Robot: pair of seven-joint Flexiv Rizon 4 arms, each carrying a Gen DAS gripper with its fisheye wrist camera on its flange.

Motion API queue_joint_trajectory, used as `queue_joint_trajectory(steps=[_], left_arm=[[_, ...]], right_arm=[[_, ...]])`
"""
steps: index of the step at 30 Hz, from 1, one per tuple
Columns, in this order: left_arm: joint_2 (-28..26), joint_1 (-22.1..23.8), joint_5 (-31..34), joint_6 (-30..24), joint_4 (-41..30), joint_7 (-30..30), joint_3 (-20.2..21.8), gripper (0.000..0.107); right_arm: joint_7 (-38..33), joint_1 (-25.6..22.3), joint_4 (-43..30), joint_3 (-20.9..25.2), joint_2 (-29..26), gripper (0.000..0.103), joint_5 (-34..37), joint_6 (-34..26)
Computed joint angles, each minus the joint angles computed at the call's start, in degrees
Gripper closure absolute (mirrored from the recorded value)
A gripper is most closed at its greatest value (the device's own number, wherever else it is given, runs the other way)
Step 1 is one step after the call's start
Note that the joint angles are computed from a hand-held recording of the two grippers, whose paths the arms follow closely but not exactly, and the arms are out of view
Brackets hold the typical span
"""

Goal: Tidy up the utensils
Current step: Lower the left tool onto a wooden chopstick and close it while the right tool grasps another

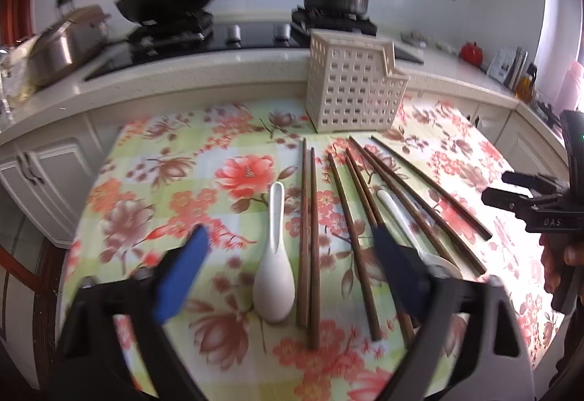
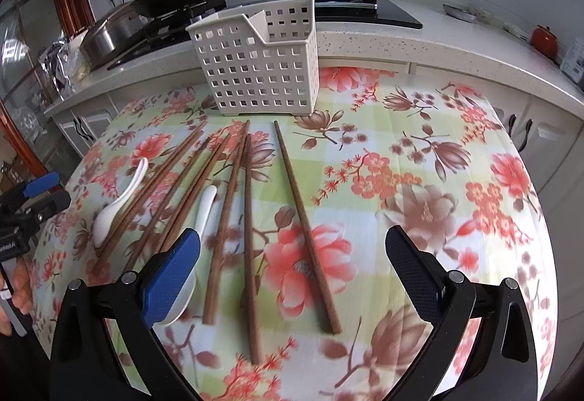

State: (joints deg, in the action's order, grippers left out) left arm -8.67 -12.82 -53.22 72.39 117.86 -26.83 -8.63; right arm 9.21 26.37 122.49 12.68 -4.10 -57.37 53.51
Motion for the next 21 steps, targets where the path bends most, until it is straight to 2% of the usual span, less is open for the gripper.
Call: queue_joint_trajectory(steps=[2,5,6,7,9,12,16,21], left_arm=[[-3.7,0.8,5.9,-4.7,-4.9,-4.8,0.6,0.045],[-8.7,0.9,14.2,-7.1,-11.1,-9.9,0.5,0.055],[-10.2,0.9,16.8,-7.9,-13.0,-11.6,0.5,0.059],[-11.5,0.8,19.5,-8.7,-14.8,-13.2,0.7,0.069],[-14.3,0.6,24.2,-10.8,-18.6,-16.2,0.9,0.078],[-16.9,0.6,28.7,-12.6,-22.3,-18.8,0.7,0.079],[-19.9,0.2,33.1,-14.8,-26.3,-21.7,1.1,0.083],[-21.8,0.2,35.9,-16.9,-28.5,-23.4,0.8,0.087]], right_arm=[[-5.3,-0.9,-1.8,-0.8,-2.0,0.022,3.7,0.9],[-11.2,-1.6,-4.2,-2.1,-5.1,0.027,8.0,2.3],[-13.1,-1.7,-4.9,-2.4,-6.0,0.027,9.4,2.6],[-14.6,-1.8,-5.6,-2.7,-7.0,0.030,10.5,3.4],[-17.8,-1.8,-6.9,-3.2,-8.5,0.036,13.0,3.9],[-21.5,-1.6,-8.5,-3.9,-10.0,0.039,15.8,4.3],[-24.8,-1.1,-9.7,-4.8,-11.4,0.051,18.0,4.0],[-27.4,-0.3,-10.8,-5.6,-12.0,0.053,17.8,2.3]])
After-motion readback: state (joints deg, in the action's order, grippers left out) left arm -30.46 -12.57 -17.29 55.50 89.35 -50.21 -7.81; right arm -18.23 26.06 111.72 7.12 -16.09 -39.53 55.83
